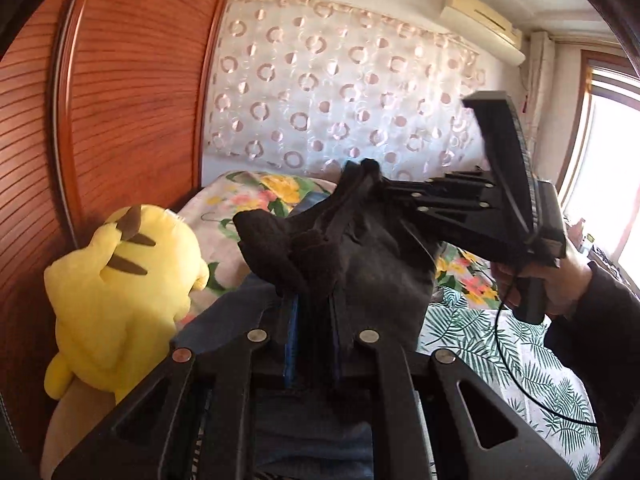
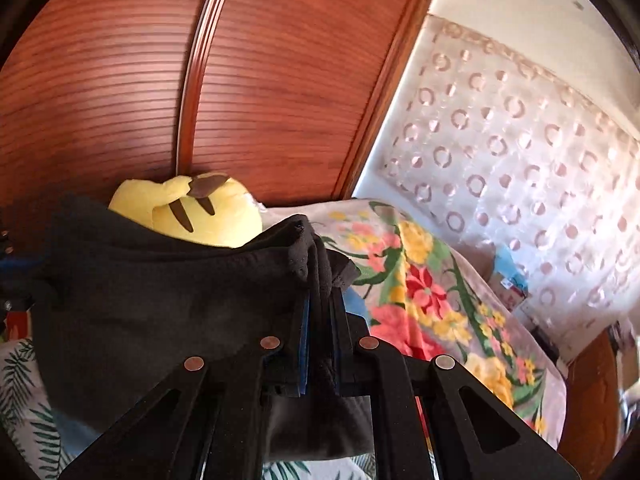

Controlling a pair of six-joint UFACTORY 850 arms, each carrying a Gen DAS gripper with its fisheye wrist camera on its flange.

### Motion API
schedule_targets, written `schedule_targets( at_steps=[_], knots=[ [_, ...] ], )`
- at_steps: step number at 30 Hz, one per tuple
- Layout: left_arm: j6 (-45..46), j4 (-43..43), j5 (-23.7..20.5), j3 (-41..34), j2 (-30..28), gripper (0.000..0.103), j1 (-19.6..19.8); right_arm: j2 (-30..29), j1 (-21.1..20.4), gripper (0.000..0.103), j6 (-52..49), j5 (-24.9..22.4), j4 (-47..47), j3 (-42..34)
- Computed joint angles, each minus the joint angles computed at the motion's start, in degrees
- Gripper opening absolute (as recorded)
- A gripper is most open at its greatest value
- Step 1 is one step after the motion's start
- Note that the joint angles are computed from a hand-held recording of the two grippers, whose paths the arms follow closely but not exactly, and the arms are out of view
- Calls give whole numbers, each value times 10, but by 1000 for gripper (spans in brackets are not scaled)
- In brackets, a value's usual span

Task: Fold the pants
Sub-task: 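Lift the folded black shorts with both grippers toward the blue jeans stack, then lower the black shorts onto the folded blue jeans with both grippers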

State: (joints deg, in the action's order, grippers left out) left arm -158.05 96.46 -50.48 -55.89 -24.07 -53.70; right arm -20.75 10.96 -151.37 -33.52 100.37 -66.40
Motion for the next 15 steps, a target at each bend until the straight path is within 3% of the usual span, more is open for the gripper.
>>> schedule_targets(
  at_steps=[9,14,15],
  knots=[
    [-18,-25,8,6,-6,14,-3,-33,12,9,100,-4,-78,-49],
    [-24,-25,7,11,1,18,-11,-36,-12,23,187,-45,-108,-66],
    [-20,-29,2,11,2,23,-14,-37,-17,30,202,-56,-107,-69]
  ],
)
